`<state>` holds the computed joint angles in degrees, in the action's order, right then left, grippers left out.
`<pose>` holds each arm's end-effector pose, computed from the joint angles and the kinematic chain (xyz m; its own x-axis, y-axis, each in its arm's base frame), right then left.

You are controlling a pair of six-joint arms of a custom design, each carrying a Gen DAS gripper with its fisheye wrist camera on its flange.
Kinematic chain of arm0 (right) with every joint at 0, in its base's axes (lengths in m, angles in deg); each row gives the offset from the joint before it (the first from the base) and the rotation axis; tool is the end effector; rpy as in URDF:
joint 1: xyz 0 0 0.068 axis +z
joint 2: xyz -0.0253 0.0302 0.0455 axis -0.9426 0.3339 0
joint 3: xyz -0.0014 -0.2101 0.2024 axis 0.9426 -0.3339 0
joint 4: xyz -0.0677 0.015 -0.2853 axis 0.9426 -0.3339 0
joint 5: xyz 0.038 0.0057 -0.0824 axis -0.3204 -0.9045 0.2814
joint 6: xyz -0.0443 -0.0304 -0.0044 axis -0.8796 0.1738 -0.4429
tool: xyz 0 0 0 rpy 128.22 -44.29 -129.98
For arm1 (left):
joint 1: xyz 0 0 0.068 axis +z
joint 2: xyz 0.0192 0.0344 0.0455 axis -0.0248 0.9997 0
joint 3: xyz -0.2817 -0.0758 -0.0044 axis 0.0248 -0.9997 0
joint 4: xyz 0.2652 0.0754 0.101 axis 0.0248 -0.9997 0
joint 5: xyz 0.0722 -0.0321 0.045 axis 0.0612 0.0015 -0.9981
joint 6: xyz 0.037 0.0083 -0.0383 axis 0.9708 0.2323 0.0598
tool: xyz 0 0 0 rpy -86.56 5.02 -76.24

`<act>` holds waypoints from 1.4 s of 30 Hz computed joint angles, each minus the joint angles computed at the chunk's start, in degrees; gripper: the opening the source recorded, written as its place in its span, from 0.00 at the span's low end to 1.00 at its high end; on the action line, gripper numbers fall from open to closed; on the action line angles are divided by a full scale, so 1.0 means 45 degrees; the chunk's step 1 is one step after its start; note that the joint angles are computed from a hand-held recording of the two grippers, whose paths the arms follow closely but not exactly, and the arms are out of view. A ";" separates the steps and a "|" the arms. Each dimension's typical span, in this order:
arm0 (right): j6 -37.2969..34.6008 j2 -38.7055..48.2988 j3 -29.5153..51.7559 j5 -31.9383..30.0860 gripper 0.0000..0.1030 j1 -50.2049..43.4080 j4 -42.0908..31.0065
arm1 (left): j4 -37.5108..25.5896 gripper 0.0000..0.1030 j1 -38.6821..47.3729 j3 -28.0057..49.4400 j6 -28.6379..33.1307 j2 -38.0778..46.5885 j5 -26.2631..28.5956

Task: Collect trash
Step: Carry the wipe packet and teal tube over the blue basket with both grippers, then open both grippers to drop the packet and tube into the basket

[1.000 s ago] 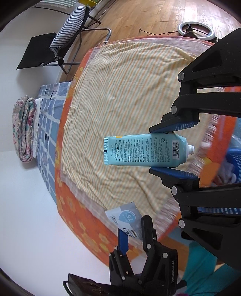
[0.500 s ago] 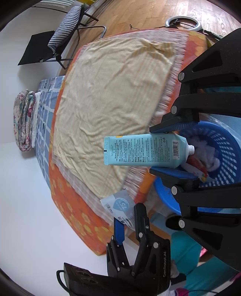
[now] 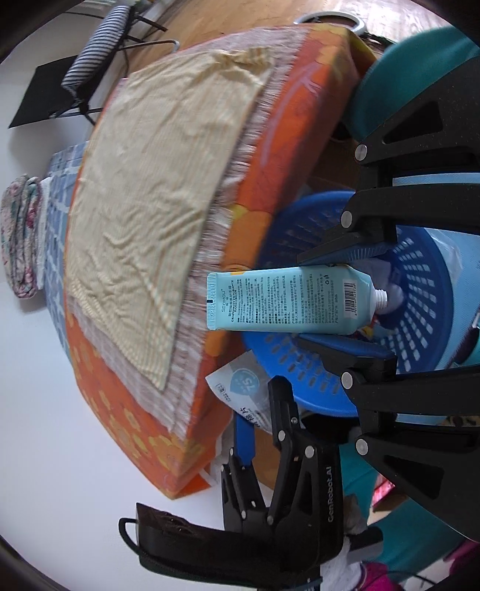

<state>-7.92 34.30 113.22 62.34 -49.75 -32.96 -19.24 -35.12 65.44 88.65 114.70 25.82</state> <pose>0.2830 0.1073 0.2342 -0.8872 0.1149 -0.4470 0.0204 0.9773 0.2108 0.3540 -0.2463 0.1382 -0.7038 0.5592 -0.4381 0.6789 0.7111 -0.1831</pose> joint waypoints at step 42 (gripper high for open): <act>0.1286 0.0767 -0.1239 -0.0189 0.45 -0.0205 0.0529 | 0.0266 0.65 -0.0520 -0.0183 -0.0557 0.1429 -0.0593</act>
